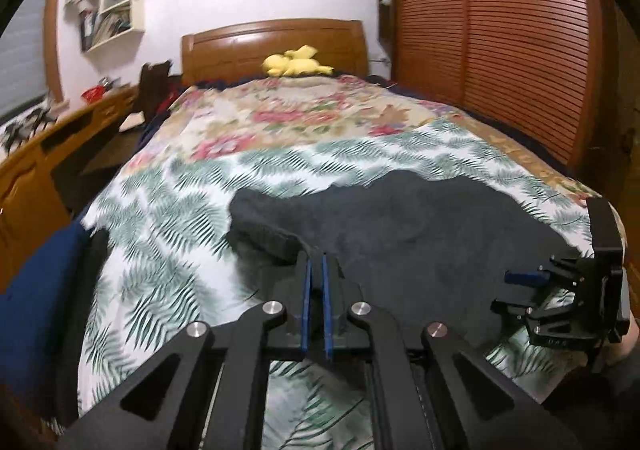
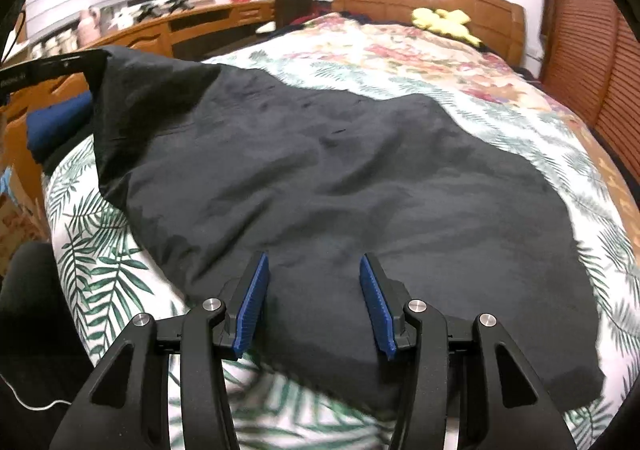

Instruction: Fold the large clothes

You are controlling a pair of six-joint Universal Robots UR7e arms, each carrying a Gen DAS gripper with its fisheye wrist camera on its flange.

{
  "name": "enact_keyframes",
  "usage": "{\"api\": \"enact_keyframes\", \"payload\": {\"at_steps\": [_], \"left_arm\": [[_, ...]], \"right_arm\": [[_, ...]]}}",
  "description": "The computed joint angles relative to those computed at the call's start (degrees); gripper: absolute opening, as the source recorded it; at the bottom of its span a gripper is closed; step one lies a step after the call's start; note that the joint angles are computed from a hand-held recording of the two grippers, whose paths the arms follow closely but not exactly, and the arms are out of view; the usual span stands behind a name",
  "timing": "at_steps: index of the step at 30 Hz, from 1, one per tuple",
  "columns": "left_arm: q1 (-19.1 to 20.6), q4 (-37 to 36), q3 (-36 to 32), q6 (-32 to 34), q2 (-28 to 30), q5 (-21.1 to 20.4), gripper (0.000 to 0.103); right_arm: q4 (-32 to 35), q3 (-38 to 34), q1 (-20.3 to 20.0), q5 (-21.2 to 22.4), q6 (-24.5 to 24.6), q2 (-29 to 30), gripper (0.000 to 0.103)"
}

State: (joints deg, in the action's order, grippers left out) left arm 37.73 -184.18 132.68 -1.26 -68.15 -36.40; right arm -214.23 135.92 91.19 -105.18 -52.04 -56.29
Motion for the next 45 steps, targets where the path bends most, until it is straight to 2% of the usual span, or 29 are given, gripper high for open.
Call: {"api": "enact_keyframes", "payload": {"at_steps": [6,10,12,18,21,26,33,45], "left_arm": [[-3.19,1.26,-6.91,2.54,7.04,-2.18,0.002],[-5.03,2.25,-11.79,3.39,12.09,-5.85,0.001],[-6.14,3.80,-15.21,4.68,15.47,-7.80,0.001],[-7.24,7.84,-23.17,4.91,22.09,-15.15,0.001],[-7.45,8.50,-24.71,5.26,23.91,-16.74,0.001],[-8.39,7.41,-24.45,7.96,24.28,-16.59,0.001],[-7.77,8.64,-22.04,6.39,22.24,-15.64,0.002],[-4.01,4.00,-12.88,5.04,16.13,-14.71,0.004]], "right_arm": [[-4.62,4.94,-3.95,2.74,-1.63,-5.95,0.048],[-3.17,7.15,-6.95,5.65,-1.64,-10.36,0.048],[-5.06,8.48,-8.21,6.27,-2.25,-11.52,0.048],[-2.05,10.48,-12.63,9.49,-2.57,-16.77,0.048],[0.07,10.93,-14.38,10.53,-2.30,-19.04,0.048],[0.41,11.93,-15.52,12.16,-2.09,-20.63,0.048],[0.19,12.29,-14.89,12.48,-2.26,-20.80,0.048],[-1.69,10.30,-11.42,11.36,0.75,-17.58,0.048]]}}
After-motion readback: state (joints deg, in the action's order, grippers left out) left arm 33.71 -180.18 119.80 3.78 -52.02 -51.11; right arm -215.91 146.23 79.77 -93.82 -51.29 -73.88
